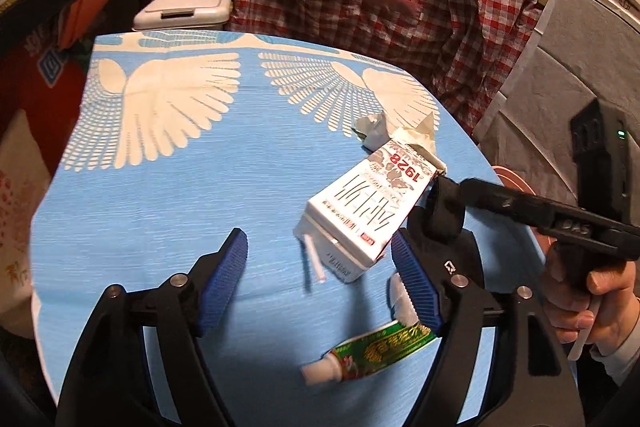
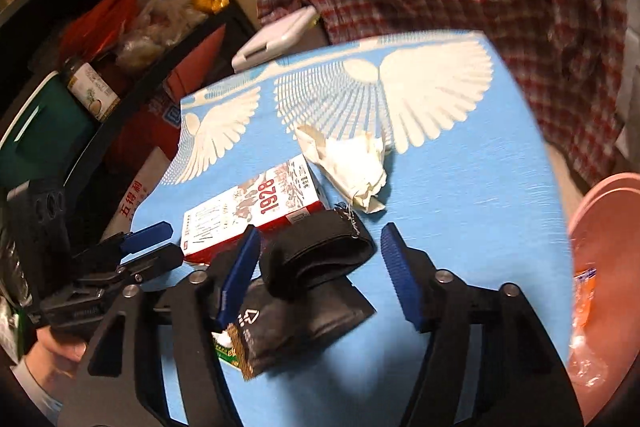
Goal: Collect trash
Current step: 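Grasp the white milk carton with the left tool while the right tool grasps the black strap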
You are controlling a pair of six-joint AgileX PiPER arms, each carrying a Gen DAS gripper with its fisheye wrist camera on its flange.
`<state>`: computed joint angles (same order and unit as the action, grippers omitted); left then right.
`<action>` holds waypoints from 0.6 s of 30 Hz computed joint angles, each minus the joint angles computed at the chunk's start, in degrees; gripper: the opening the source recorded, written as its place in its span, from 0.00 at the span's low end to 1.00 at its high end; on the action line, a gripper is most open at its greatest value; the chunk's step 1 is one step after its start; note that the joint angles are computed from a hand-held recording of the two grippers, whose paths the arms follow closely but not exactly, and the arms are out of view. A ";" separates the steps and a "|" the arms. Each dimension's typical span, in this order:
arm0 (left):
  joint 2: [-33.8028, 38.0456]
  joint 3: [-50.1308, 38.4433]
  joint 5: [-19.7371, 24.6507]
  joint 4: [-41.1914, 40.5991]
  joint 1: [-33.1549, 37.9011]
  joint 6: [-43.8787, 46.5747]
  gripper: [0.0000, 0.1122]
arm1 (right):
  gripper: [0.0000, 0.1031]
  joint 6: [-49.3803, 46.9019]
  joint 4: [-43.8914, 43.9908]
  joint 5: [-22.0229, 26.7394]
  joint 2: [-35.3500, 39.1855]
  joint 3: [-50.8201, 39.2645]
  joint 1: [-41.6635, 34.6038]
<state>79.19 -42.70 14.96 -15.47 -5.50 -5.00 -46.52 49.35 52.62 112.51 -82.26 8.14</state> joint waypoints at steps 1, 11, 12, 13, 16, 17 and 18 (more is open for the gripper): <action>0.54 -0.27 -0.23 -0.03 -0.24 0.20 0.66 | 0.61 0.35 -0.36 0.29 0.53 -0.42 0.07; 5.97 -2.87 -1.87 -11.32 0.04 11.87 0.68 | 0.52 0.31 -1.65 2.26 2.10 -1.66 0.00; 6.16 -2.99 -2.04 -11.36 -0.15 11.92 0.68 | 0.50 0.28 -1.65 2.31 2.15 -1.63 -0.06; 6.38 -3.11 -2.27 -11.06 -0.37 11.62 0.68 | 0.45 0.30 -1.58 2.65 2.27 -1.73 -0.21; 6.90 -3.61 -2.37 -9.83 -0.74 10.26 0.68 | 0.34 -0.75 -0.96 3.27 1.97 -1.24 -0.65; 7.14 -3.88 -2.54 -8.10 -1.03 8.41 0.68 | 0.29 -0.99 -0.90 3.56 1.77 -1.16 -0.72; 7.36 -4.18 -2.62 -6.78 -1.23 6.95 0.68 | 0.27 -1.25 -0.82 3.86 1.52 -1.08 -0.80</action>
